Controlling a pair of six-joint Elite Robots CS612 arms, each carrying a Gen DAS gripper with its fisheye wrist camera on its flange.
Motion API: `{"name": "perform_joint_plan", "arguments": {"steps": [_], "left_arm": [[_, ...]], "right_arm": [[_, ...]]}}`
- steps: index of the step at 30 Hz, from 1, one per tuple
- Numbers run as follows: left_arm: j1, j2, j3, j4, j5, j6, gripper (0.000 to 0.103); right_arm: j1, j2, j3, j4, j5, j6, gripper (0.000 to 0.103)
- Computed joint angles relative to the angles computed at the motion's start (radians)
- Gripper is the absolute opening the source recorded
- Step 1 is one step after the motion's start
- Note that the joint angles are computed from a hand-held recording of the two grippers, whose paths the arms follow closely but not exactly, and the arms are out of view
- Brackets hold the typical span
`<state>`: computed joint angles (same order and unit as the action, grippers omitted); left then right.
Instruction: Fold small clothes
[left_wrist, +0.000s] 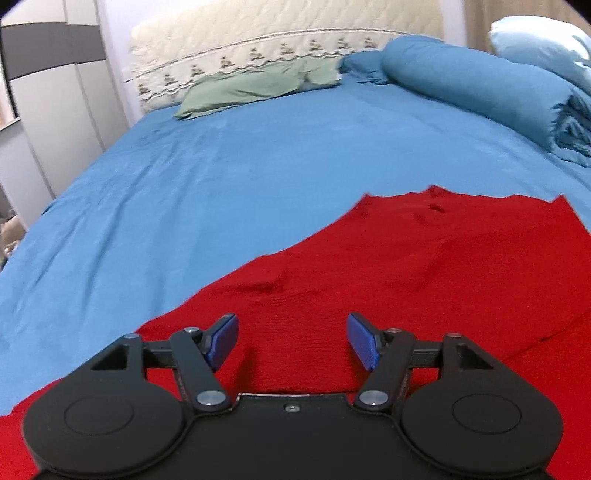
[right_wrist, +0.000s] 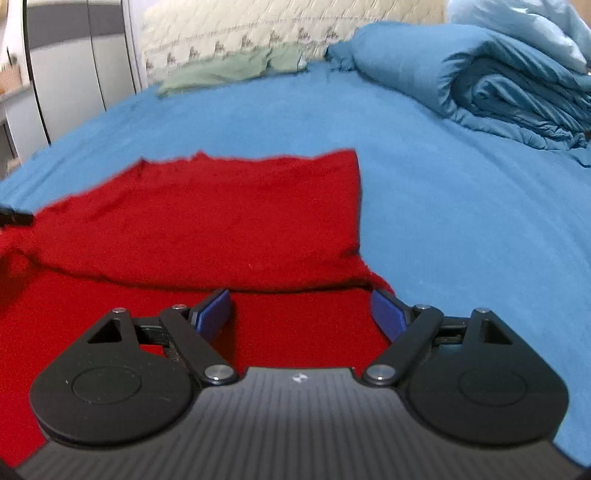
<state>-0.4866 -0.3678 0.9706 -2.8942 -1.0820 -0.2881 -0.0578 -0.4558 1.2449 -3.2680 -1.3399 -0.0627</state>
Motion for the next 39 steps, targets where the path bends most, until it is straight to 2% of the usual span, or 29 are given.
{"name": "perform_joint_plan", "arguments": {"steps": [2, 4, 6, 8, 9, 10, 13, 15, 18, 19, 20, 22, 27, 29, 31, 36, 39], "left_arm": [[0.000, 0.012, -0.021, 0.009, -0.017, -0.004, 0.071], [0.007, 0.024, -0.041, 0.027, -0.066, -0.034, 0.071], [0.012, 0.031, -0.044, 0.042, -0.102, -0.080, 0.071], [0.018, 0.036, -0.042, 0.051, -0.122, -0.121, 0.072], [0.024, 0.036, -0.025, 0.005, -0.144, -0.137, 0.072], [0.028, 0.032, -0.006, -0.029, -0.162, -0.154, 0.072], [0.032, 0.007, 0.030, -0.040, -0.175, -0.184, 0.071], [0.027, -0.019, 0.063, -0.042, -0.152, -0.202, 0.072], [0.020, -0.079, 0.156, -0.090, -0.116, -0.232, 0.074], [0.019, -0.105, 0.200, -0.126, -0.114, -0.246, 0.077], [0.018, -0.126, 0.238, -0.162, -0.114, -0.259, 0.088], [0.014, -0.182, 0.335, -0.239, -0.081, -0.312, 0.103], [0.009, -0.300, 0.540, -0.393, -0.008, -0.441, 0.103], [0.006, -0.335, 0.604, -0.408, 0.040, -0.500, 0.103], [0.011, -0.368, 0.669, -0.407, 0.079, -0.596, 0.103], [0.044, -0.393, 0.789, -0.457, 0.091, -0.864, 0.103], [0.064, -0.390, 0.828, -0.466, 0.125, -0.981, 0.098]], "right_arm": [[0.000, 0.007, -0.011, -0.035, 0.059, -0.007, 0.099], [0.004, 0.022, -0.043, -0.021, 0.113, -0.030, 0.100], [0.012, 0.041, -0.079, 0.014, 0.090, -0.030, 0.100], [0.017, 0.060, -0.110, 0.056, 0.037, -0.007, 0.099], [0.016, 0.066, -0.116, 0.065, 0.022, 0.012, 0.099], [0.010, 0.069, -0.116, 0.061, 0.039, 0.033, 0.099], [0.006, 0.065, -0.112, 0.060, 0.041, 0.042, 0.099], [0.012, 0.053, -0.096, 0.051, 0.019, 0.021, 0.099], [0.009, 0.024, -0.053, 0.009, 0.052, 0.032, 0.099], [0.009, 0.009, -0.035, -0.005, 0.065, 0.036, 0.100], [0.010, -0.003, -0.031, -0.002, 0.075, 0.030, 0.100], [0.016, -0.035, -0.002, -0.013, 0.093, 0.003, 0.102], [0.046, -0.112, 0.055, -0.009, 0.135, -0.060, 0.103], [0.059, -0.136, 0.071, 0.020, 0.170, -0.070, 0.103], [0.074, -0.151, 0.084, 0.045, 0.193, -0.082, 0.103], [0.122, -0.172, 0.114, 0.089, 0.213, -0.112, 0.103], [0.142, -0.170, 0.121, 0.098, 0.235, -0.115, 0.103]]}}
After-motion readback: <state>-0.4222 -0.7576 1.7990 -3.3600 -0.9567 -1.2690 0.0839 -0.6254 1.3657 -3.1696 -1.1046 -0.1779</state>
